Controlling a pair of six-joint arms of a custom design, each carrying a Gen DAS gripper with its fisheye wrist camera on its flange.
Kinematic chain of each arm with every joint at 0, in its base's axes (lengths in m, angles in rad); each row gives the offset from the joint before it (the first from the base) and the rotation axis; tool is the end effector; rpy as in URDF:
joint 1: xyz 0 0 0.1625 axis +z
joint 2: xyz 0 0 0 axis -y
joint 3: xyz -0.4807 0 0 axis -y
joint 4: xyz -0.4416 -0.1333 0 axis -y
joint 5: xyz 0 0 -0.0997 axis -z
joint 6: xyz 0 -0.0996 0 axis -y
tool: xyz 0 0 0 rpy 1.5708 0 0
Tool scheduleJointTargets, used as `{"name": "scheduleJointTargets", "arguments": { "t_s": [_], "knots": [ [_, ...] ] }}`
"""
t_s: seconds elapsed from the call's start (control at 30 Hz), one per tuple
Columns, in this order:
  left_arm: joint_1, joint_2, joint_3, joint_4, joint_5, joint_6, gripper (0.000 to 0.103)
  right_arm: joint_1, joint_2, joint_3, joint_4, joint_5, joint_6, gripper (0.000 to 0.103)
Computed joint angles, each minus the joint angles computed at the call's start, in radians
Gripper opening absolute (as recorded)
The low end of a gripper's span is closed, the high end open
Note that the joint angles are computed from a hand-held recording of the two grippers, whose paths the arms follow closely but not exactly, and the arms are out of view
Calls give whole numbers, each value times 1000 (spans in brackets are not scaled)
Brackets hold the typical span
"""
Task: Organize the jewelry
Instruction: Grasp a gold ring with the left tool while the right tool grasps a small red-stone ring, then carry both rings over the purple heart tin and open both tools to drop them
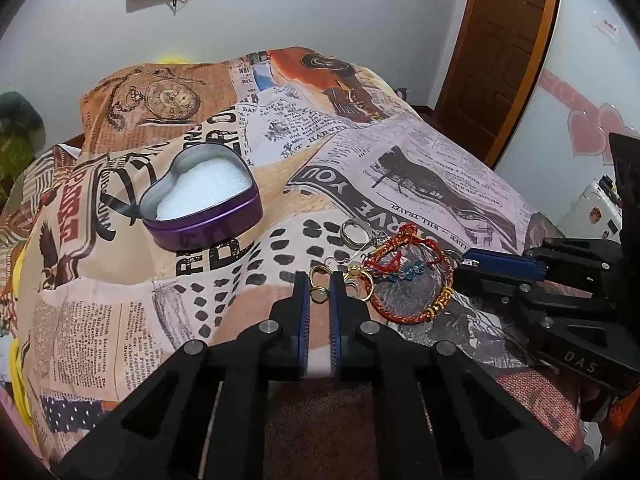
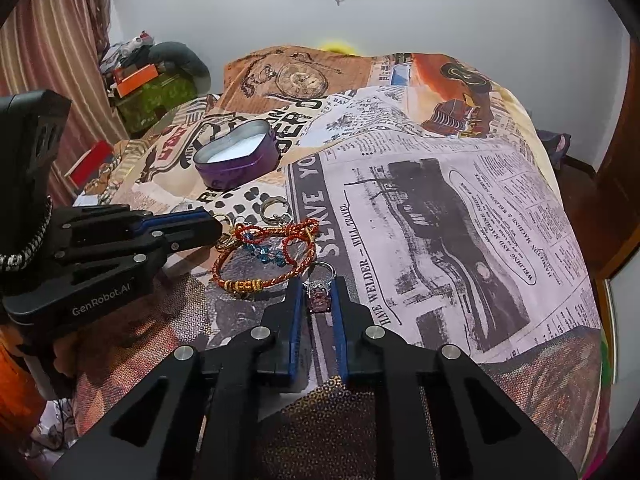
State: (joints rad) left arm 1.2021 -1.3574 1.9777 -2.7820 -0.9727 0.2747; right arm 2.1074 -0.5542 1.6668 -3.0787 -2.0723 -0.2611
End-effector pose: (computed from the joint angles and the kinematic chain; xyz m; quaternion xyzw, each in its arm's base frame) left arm -0.0359 -0.6184 0.3628 0.2077 0.8944 -0.2912 0.2685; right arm 0.4465 -0.5835 -0.0228 0.3240 -0.8942 0.2218 0.2149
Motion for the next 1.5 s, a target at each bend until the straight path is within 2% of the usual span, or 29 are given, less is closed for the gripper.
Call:
{"name": "scheduleJointTargets", "arguments": {
  "t_s": [0.23, 0.57, 0.73, 0.97, 1.23, 1.4, 1.5],
  "knots": [
    [-8, -25, 12, -23, 7, -26, 8, 4, -9, 7, -17, -12, 19, 10],
    [-43, -77, 27, -98, 36, 20, 8, 38, -25, 1, -102, -39, -2, 10],
    [-51, -101, 14, -117, 31, 32, 8, 60, -15, -30, -153, -29, -25, 10],
    [-61, -101, -22, -183, 51, 107, 8, 88, 25, -108, -192, 12, -69, 10],
    [-25, -62, -93, -179, 39, 133, 8, 100, 99, -235, -140, 64, -119, 10],
    [14, -26, -145, -132, 34, 127, 8, 97, 170, -333, -75, 39, -164, 10],
    [40, -5, -176, -90, 24, 121, 8, 84, 199, -383, 5, 42, -158, 10]
  ]
}}
